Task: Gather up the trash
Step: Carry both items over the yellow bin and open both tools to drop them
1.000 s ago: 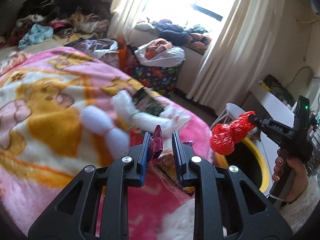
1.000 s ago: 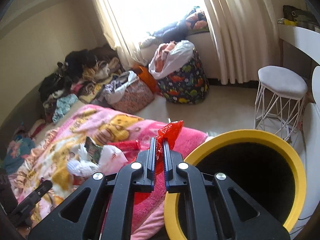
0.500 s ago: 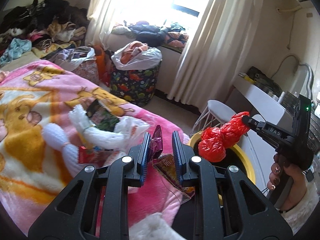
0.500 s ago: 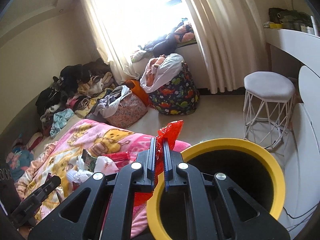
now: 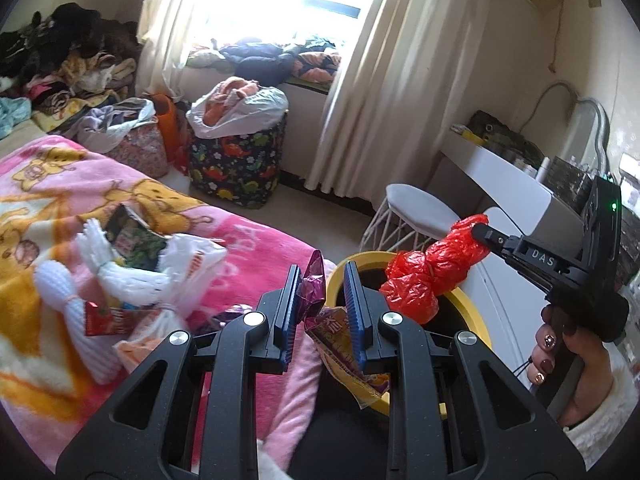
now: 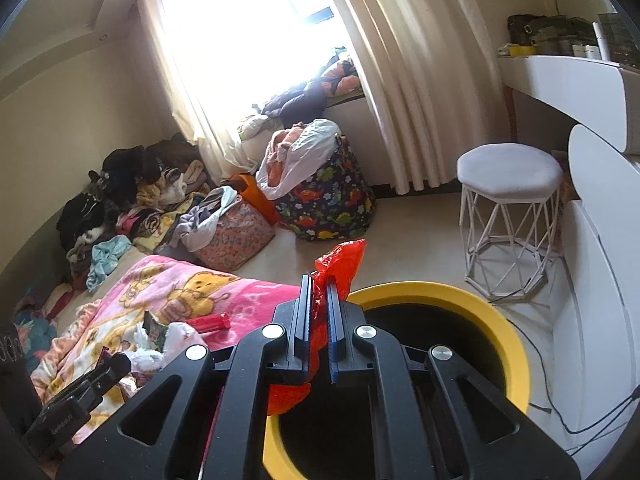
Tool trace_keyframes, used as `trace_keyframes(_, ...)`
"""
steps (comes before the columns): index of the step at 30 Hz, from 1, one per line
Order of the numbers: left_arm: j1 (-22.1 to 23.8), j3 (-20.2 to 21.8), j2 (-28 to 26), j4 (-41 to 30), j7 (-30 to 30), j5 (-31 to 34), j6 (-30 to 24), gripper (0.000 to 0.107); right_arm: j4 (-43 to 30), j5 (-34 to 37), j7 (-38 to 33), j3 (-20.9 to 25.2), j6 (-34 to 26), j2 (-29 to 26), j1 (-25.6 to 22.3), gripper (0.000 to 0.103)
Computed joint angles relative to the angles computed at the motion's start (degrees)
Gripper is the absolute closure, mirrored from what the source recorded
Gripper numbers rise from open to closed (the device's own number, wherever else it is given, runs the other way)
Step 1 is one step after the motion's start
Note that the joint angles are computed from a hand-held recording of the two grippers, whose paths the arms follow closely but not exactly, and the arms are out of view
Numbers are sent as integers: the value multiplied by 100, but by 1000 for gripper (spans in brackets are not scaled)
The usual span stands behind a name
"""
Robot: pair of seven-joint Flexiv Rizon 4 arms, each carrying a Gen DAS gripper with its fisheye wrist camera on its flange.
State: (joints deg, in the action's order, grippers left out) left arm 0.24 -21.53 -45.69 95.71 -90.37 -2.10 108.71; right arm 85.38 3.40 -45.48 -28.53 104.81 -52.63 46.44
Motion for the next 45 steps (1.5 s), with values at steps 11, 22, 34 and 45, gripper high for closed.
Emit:
trace_keyframes(11,-207,-75,-282,-409,284,-28,-233,91,236,206,207,-417,-67,-62,181,96)
trace_keyframes(22,-423,-91,-610,-899,693,-235,-583,91,351,132,526,-712,-241,-162,308,96)
trace_keyframes(34,-867,123,-1050,-1681,1269,-733,-1295,89,378,-194,814,-468,-413,-163,7,96)
trace_keyframes(45,-1136,465,-1178,-1909,1373,-1171,-1570,71,250,-619,872,4,-529,-163,-383,92)
